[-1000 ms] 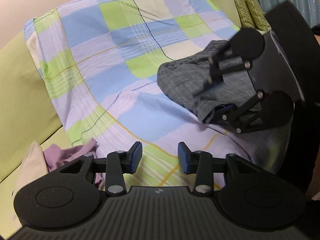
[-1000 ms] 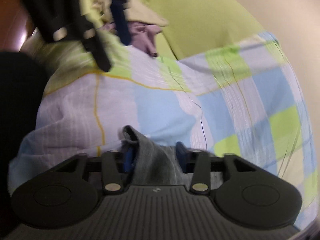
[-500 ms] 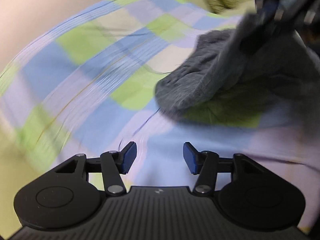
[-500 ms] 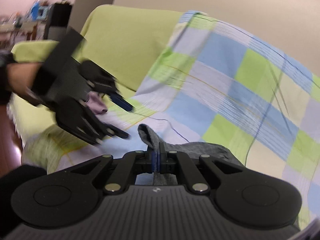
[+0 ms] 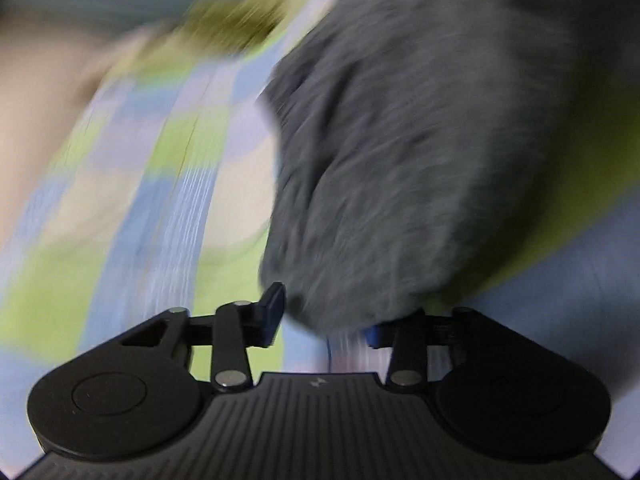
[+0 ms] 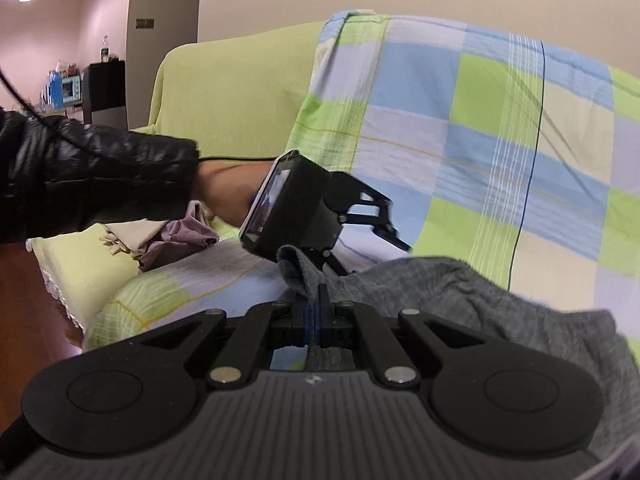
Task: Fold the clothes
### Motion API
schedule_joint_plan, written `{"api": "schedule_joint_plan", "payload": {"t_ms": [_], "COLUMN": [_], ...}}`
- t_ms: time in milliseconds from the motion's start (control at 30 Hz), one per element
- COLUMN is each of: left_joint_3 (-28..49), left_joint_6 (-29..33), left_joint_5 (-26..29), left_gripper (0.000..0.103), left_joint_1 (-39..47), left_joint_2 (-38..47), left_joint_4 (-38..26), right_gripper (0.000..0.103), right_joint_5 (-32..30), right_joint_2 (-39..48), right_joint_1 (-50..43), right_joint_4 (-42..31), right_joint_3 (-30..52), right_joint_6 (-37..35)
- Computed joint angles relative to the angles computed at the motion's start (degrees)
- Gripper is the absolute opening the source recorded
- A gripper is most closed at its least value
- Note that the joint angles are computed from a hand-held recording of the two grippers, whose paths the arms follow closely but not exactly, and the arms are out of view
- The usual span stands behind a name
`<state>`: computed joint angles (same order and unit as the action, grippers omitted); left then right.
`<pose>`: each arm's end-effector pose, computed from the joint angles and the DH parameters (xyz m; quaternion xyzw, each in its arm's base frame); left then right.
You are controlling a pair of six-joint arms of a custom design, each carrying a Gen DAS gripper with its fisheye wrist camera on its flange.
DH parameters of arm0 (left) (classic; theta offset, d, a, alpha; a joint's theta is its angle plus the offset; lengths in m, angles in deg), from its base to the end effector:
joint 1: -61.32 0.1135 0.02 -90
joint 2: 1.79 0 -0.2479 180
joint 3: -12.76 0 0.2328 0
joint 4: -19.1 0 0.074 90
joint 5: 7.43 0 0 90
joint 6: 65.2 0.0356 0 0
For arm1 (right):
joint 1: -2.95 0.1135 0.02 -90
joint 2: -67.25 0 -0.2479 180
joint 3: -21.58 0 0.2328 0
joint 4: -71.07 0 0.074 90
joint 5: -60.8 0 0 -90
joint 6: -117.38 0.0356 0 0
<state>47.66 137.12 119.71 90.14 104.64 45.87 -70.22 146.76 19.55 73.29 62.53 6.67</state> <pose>0.2176 0.0952 0.0584 0.6740 0.5713 0.2460 0.3985 0.2215 0.0904 0.1524 -0.4172 0.7413 0.2973 0.4337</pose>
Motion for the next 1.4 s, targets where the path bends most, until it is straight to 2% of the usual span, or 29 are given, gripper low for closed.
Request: {"api": "schedule_joint_plan", "payload": {"t_ms": [33, 133, 233, 300, 367, 400, 467, 533, 600, 700, 800, 933, 1000, 1100, 1167, 1300, 1367, 1400], "left_joint_3": [0.39, 0.95, 2.49, 4.39, 9.20, 11.45, 19.11, 28.96, 38.18, 48.42, 59.92, 71.26, 73.02, 76.35, 81.82, 86.98, 89.31, 89.22], "left_joint_6": [-0.07, -3.93, -8.54, -9.18, -13.02, -14.60, -17.42, -19.51, -19.94, -22.34, -27.82, -31.88, -33.79, -37.95, -39.78, -42.87, -45.70, -46.49], "left_joint_5": [-3.71, -8.92, -12.51, -16.38, -23.80, -26.24, -31.38, -35.06, -37.87, -38.72, -40.82, -43.66, -43.27, -41.45, -42.75, -44.70, -43.64, -43.12], "left_gripper": [0.008, 0.003, 0.003, 0.003, 0.003, 0.003, 0.002, 0.002, 0.002, 0.002, 0.002, 0.001, 0.001, 0.001, 0.002, 0.013, 0.026, 0.037], "left_joint_1": [-1.95, -4.96, -8.80, -13.69, -23.38, -26.66, -35.24, -41.73, -46.46, -49.37, -53.11, -56.01, -56.15, -56.11, -56.91, -57.76, -57.10, -56.70], "left_joint_2": [-0.66, -5.75, -17.98, -26.65, -33.56, -33.18, -27.93, -19.40, -8.66, 2.86, 14.83, 25.53, 26.84, 28.85, 33.67, 38.61, 39.68, 39.54], "left_joint_4": [-1.16, -5.65, -17.85, -27.05, -37.04, -38.75, -42.22, -46.78, -47.08, -47.77, -50.65, -54.84, -55.15, -55.19, -56.93, -56.67, -57.49, -57.29], "right_gripper": [0.001, 0.001, 0.001, 0.001, 0.001, 0.001, 0.001, 0.001, 0.001, 0.001, 0.001, 0.001, 0.001, 0.001, 0.001, 0.001, 0.001, 0.003], "right_joint_5": [-0.76, -4.20, -9.32, -12.59, -17.77, -19.36, -23.38, -27.08, -29.96, -30.47, -28.97, -24.27, -23.89, -24.81, -23.88, -20.18, -19.54, -19.41], "right_joint_2": [1.12, 2.30, 1.05, -1.73, -5.80, -8.02, -10.17, -9.97, -6.12, 6.19, 15.85, 29.86, 33.17, 34.02, 35.81, 43.60, 43.90, 43.76], "right_joint_1": [-0.81, -3.94, -8.61, -12.26, -18.99, -21.95, -29.80, -38.04, -46.84, -57.65, -62.55, -63.97, -64.94, -67.39, -68.23, -66.10, -65.92, -66.02], "right_joint_4": [0.46, 0.71, 1.20, 1.41, 0.99, 0.85, -0.03, -4.97, -12.87, -20.48, -20.94, -18.38, -17.38, -11.02, -9.17, -9.65, -8.19, -7.49], "right_joint_3": [0.10, -0.38, -1.91, -3.89, -6.32, -7.62, -8.86, -7.78, -4.87, 0.97, 5.02, 12.11, 14.56, 13.91, 14.14, 18.15, 17.80, 17.52], "right_joint_6": [0.13, 1.78, 3.85, 5.40, 8.04, 9.88, 12.54, 11.40, 5.42, -3.20, -5.93, -5.52, -4.51, -1.95, -1.98, -3.23, -3.38, -3.10]}}
